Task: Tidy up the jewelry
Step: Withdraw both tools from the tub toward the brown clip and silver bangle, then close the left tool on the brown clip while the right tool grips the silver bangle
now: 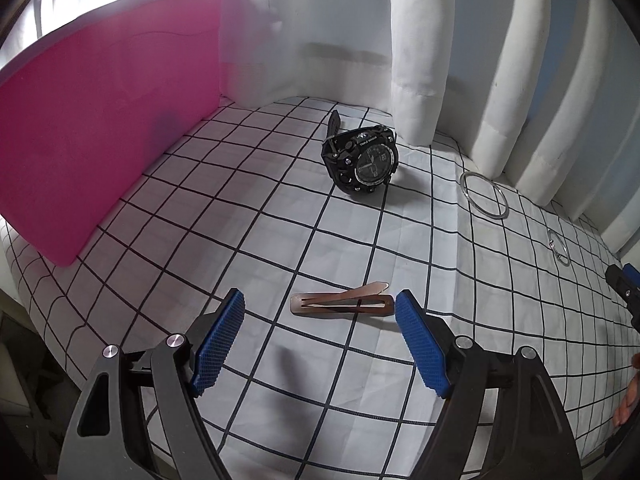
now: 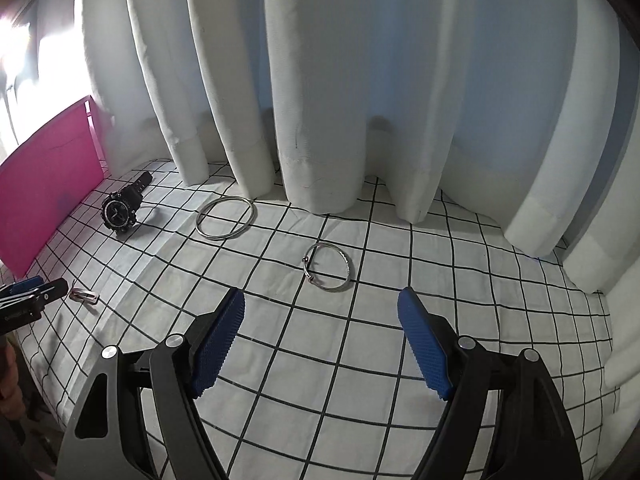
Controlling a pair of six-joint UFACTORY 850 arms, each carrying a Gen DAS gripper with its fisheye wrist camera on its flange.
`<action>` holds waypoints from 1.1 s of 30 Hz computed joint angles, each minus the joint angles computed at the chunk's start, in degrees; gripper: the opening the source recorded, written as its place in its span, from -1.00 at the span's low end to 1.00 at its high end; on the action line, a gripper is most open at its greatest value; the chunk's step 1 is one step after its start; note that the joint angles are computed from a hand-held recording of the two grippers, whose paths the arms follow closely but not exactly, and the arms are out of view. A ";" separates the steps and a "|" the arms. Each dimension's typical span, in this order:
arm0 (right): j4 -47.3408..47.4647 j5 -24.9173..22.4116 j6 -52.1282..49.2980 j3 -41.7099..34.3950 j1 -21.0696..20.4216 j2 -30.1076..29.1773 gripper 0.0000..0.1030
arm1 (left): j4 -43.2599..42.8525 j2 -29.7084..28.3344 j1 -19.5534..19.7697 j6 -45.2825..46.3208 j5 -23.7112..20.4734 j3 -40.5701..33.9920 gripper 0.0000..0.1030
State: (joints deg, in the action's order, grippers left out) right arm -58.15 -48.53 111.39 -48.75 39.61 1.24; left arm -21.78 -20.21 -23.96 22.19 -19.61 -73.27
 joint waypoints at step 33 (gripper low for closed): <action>3.76 13.91 -11.91 -0.17 -13.42 -6.30 0.61 | 19.79 -4.60 -3.29 -21.29 4.63 -1.91 0.71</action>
State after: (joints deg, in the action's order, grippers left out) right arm -54.39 -34.62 99.48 -48.92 26.19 -5.06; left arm -1.98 -24.81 -27.25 0.90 -14.98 -75.18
